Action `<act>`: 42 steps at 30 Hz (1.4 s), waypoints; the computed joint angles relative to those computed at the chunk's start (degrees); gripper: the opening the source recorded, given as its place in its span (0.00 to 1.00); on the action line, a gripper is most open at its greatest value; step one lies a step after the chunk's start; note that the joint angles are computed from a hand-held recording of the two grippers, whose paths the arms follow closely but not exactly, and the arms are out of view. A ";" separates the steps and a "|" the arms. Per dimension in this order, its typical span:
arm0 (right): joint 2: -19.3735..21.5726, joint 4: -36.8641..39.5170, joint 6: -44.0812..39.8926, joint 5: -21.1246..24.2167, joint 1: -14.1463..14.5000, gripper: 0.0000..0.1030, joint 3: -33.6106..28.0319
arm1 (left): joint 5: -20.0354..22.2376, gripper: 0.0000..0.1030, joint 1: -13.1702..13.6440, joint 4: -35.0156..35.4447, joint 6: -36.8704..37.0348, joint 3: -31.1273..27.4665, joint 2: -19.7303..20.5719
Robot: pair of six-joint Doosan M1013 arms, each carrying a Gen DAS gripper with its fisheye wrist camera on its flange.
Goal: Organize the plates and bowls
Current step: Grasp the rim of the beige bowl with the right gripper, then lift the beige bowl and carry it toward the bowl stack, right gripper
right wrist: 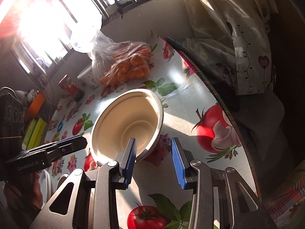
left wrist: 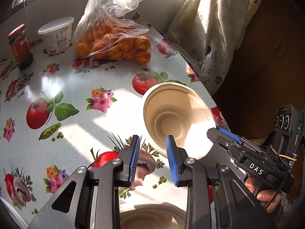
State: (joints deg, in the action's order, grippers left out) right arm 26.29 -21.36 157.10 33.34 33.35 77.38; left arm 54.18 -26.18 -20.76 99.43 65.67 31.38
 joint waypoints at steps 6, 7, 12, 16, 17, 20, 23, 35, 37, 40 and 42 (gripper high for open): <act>0.37 2.11 -1.21 -0.54 -0.38 0.19 -0.12 | 0.54 0.29 0.40 -2.45 0.76 -0.38 0.66; 0.40 2.29 -1.28 -0.62 -0.41 0.18 -0.12 | 0.54 0.29 0.47 -2.87 0.91 -0.36 0.70; 0.46 2.23 -1.29 -0.69 -0.41 0.18 -0.12 | 0.47 0.29 0.25 -2.92 1.93 -0.24 0.76; 0.58 3.18 -2.04 -0.98 -0.32 0.18 -0.21 | 0.48 0.29 0.33 -3.94 2.57 -0.13 0.68; 0.62 3.13 -2.21 -0.91 -0.20 0.18 -0.33 | 0.50 0.29 0.31 -4.14 3.04 -0.04 0.59; 0.70 2.72 -2.00 -0.83 -0.01 0.18 -0.53 | 0.45 0.29 0.23 -4.42 3.47 0.17 0.42; 0.67 2.75 -2.07 -0.77 0.00 0.18 -0.56 | 0.70 0.29 0.20 -4.65 3.43 0.23 0.40; 0.26 -1.47 3.60 -0.81 -0.28 0.18 0.28 | 1.06 0.29 0.65 -2.77 -0.76 -0.51 1.04; 0.39 -2.23 3.72 -0.40 -0.24 0.19 -0.04 | 1.27 0.29 0.76 -3.48 -0.85 -0.69 1.22; 0.75 -4.25 3.62 0.44 0.02 0.19 -0.76 | 1.46 0.29 0.68 -4.22 0.29 -0.90 1.44; 0.82 -4.10 3.32 -0.11 -0.03 0.19 -0.79 | 1.01 0.29 0.57 -4.48 1.04 -0.61 1.26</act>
State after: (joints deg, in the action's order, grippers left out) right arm 27.11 -25.46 160.43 33.23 33.32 76.59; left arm 55.19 -25.61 -25.24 100.47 65.05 32.64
